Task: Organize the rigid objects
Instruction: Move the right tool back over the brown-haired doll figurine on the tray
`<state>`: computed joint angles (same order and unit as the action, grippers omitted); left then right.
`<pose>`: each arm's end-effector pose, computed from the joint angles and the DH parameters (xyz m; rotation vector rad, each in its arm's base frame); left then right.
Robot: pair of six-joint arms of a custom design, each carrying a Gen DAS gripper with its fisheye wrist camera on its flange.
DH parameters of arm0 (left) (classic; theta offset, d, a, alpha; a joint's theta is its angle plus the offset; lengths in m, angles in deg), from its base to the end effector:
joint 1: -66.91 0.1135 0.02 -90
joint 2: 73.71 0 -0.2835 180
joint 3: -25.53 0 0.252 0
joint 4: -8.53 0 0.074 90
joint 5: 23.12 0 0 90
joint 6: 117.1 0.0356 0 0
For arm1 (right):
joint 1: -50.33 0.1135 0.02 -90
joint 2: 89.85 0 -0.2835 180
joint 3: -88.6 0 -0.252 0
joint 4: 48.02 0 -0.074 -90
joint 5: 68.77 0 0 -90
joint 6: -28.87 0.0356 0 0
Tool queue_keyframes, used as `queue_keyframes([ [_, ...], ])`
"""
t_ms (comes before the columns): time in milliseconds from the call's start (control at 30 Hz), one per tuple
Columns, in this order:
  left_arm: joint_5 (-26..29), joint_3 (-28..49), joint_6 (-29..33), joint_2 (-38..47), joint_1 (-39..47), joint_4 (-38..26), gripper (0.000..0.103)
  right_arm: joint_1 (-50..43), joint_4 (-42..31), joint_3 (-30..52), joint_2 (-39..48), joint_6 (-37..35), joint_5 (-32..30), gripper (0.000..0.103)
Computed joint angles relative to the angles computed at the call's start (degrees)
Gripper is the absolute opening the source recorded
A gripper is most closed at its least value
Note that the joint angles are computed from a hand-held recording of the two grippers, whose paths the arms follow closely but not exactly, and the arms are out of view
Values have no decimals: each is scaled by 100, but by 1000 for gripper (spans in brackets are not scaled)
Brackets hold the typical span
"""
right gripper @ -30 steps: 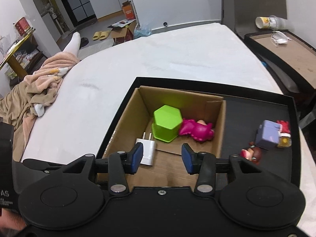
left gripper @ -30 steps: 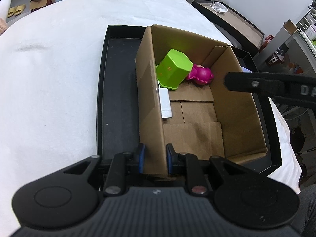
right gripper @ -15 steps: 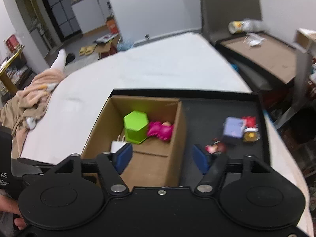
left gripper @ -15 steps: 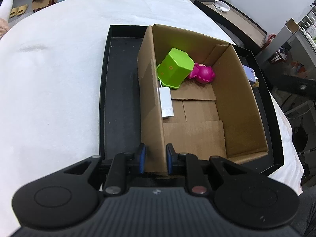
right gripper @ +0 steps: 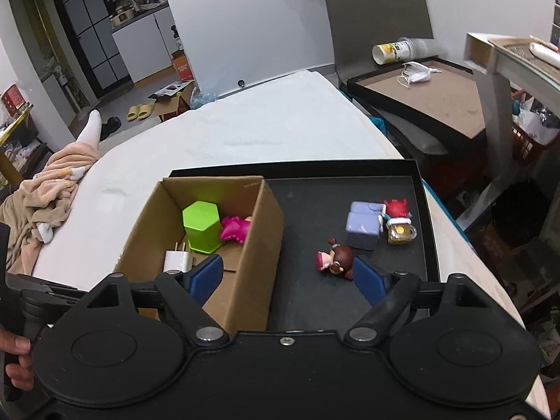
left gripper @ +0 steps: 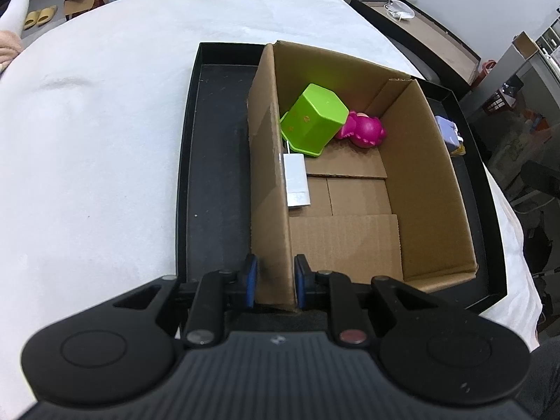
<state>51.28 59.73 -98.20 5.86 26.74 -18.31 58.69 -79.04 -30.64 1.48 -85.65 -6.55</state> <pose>0.1428 -0.1080 0.1099 -0.7873 2.6255 -0.1421 0.2882 0.0591 0.1760 -0.8706 2.3892 0.5311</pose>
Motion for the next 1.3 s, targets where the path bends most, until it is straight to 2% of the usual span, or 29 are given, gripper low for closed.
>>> queue_keyframes([
  [300, -82, 427, 16, 450, -39, -382, 20, -282, 528, -234, 291, 20, -136, 81],
  [633, -90, 611, 69, 752, -38, -445, 20, -278, 1305, -345, 923, 273, -18, 80],
  [900, -12, 634, 40, 937, 79, -412, 16, -225, 1821, -445, 1346, 210, -15, 80],
  [1133, 6, 684, -82, 1079, 141, -412, 16, -217, 2093, -324, 1779, 232, -93, 79],
  [1300, 37, 795, -73, 1194, 176, -509, 16, -292, 1887, -12, 2109, 427, -329, 71],
])
